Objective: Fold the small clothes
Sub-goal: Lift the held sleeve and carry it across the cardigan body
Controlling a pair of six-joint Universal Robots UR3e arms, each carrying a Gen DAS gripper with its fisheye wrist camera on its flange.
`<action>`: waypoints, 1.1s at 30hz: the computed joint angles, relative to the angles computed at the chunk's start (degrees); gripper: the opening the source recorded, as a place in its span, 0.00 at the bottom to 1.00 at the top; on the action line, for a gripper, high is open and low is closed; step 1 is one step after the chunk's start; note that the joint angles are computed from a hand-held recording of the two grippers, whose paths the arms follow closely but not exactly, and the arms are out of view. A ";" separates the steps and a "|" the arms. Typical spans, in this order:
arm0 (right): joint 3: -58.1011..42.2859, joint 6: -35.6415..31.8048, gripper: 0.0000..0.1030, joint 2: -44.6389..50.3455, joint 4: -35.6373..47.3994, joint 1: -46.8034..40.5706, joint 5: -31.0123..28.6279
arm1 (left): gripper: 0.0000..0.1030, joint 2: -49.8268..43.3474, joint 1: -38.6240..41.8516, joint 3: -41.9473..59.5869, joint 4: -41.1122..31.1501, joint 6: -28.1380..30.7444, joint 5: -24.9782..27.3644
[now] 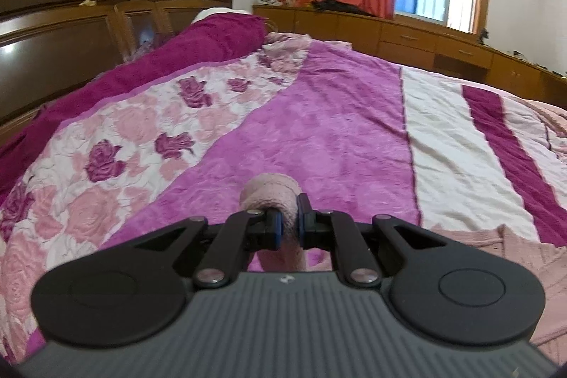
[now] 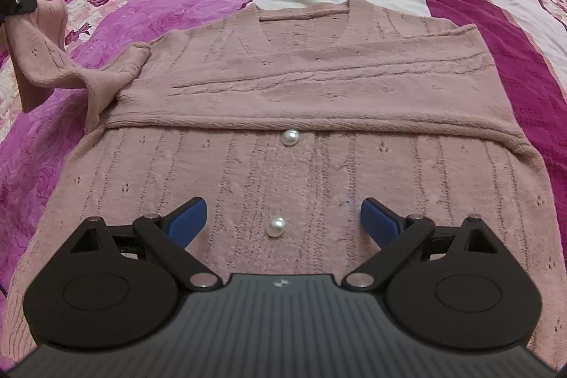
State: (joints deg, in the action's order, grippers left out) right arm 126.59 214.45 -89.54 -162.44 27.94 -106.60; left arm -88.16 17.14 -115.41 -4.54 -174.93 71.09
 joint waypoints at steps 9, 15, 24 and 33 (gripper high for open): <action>4.17 0.29 0.95 -4.45 -0.68 -2.46 1.09 | 0.10 -0.62 -7.97 1.49 -0.30 -1.72 2.35; 7.33 -0.20 0.95 -7.31 -1.74 -4.67 2.61 | 0.10 -2.72 -14.22 2.40 0.04 -3.37 5.23; 12.61 -0.88 0.95 -12.03 -3.17 -8.71 5.36 | 0.10 -8.05 -23.76 2.60 1.18 -2.31 10.76; 15.61 -1.59 0.95 -14.27 -4.74 -11.20 7.18 | 0.11 -11.42 -28.22 1.25 1.02 -2.57 12.64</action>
State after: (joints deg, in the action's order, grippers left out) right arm 142.20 212.86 -103.81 -167.18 16.74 -99.42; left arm -99.58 -11.08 -114.16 -3.52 -177.50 83.73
